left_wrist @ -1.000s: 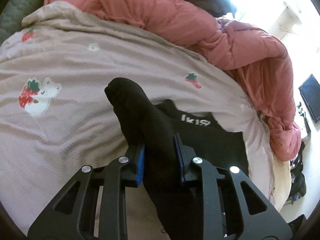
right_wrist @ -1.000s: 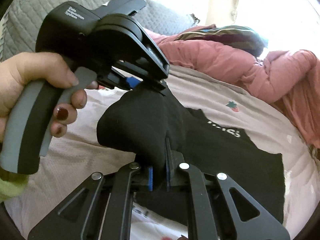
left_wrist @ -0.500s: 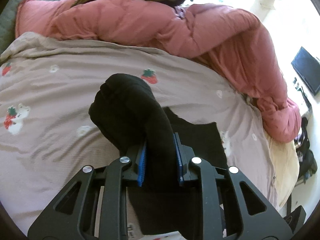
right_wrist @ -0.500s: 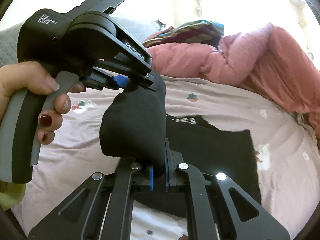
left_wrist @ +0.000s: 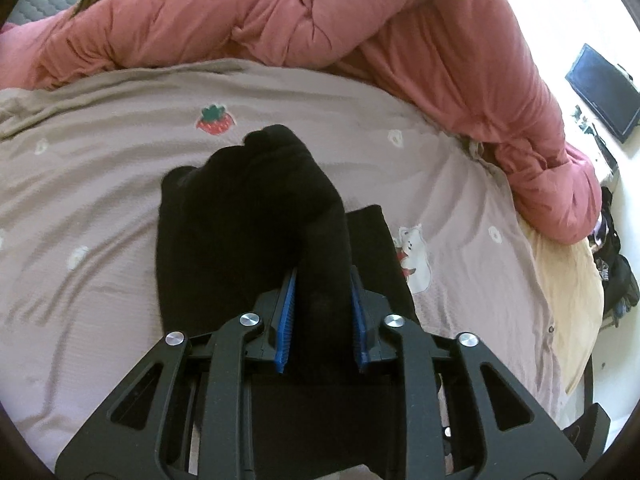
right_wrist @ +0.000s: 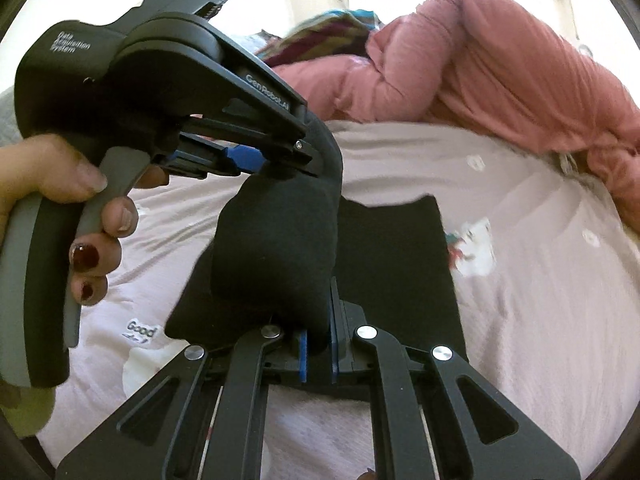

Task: Fold small clothes
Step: 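Lift the side edge and fold it over onto the other half, open left gripper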

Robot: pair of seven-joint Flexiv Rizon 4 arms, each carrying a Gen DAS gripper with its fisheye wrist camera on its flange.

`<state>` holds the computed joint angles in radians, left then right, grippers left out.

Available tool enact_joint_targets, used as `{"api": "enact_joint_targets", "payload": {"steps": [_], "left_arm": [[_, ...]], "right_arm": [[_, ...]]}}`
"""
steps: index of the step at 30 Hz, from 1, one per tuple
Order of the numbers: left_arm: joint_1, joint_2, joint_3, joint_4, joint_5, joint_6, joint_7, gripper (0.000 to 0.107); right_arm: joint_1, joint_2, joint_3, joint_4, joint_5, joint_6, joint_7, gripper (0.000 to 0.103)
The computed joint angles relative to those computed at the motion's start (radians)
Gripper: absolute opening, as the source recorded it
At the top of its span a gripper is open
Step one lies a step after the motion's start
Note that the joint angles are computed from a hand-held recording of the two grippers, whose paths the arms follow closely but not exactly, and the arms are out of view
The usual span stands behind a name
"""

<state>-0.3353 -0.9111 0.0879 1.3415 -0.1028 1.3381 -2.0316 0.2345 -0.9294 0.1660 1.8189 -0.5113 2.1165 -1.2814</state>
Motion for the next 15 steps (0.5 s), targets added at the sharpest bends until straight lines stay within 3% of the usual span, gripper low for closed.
{"api": "enact_joint_targets", "payload": {"steps": [1, 2, 3, 4, 7, 11, 13, 15], "left_arm": [[0.001, -0.007, -0.005, -0.003, -0.002, 0.005, 0.000, 0.029], [0.012, -0.016, -0.027, -0.006, -0.005, 0.012, 0.016, 0.041], [0.026, -0.021, -0.053, 0.000, -0.012, 0.024, 0.035, 0.060], [0.041, -0.021, -0.083, 0.015, -0.020, 0.050, 0.054, 0.068], [0.057, -0.013, -0.112, 0.074, -0.044, 0.154, 0.083, 0.070], [-0.043, 0.017, 0.059, 0.163, -0.079, 0.247, -0.003, 0.070], [-0.104, 0.016, 0.163, 0.178, -0.086, 0.203, -0.036, 0.070], [-0.122, 0.007, 0.198, 0.180, -0.071, 0.176, -0.053, 0.068]], "right_arm": [[-0.007, -0.003, 0.005, -0.004, -0.004, -0.017, 0.010, 0.006], [-0.021, -0.007, 0.015, -0.008, -0.013, -0.039, 0.025, 0.006], [-0.042, -0.011, 0.033, -0.010, -0.030, -0.059, 0.041, 0.006], [-0.063, -0.017, 0.053, -0.014, -0.046, -0.077, 0.055, 0.006], [-0.142, -0.047, 0.128, -0.041, -0.116, -0.140, 0.099, 0.007], [-0.298, -0.110, 0.294, -0.075, -0.236, -0.242, 0.167, 0.007], [-0.336, -0.126, 0.349, -0.076, -0.216, -0.274, 0.146, 0.007], [-0.351, -0.130, 0.375, -0.081, -0.200, -0.304, 0.137, 0.011]]}}
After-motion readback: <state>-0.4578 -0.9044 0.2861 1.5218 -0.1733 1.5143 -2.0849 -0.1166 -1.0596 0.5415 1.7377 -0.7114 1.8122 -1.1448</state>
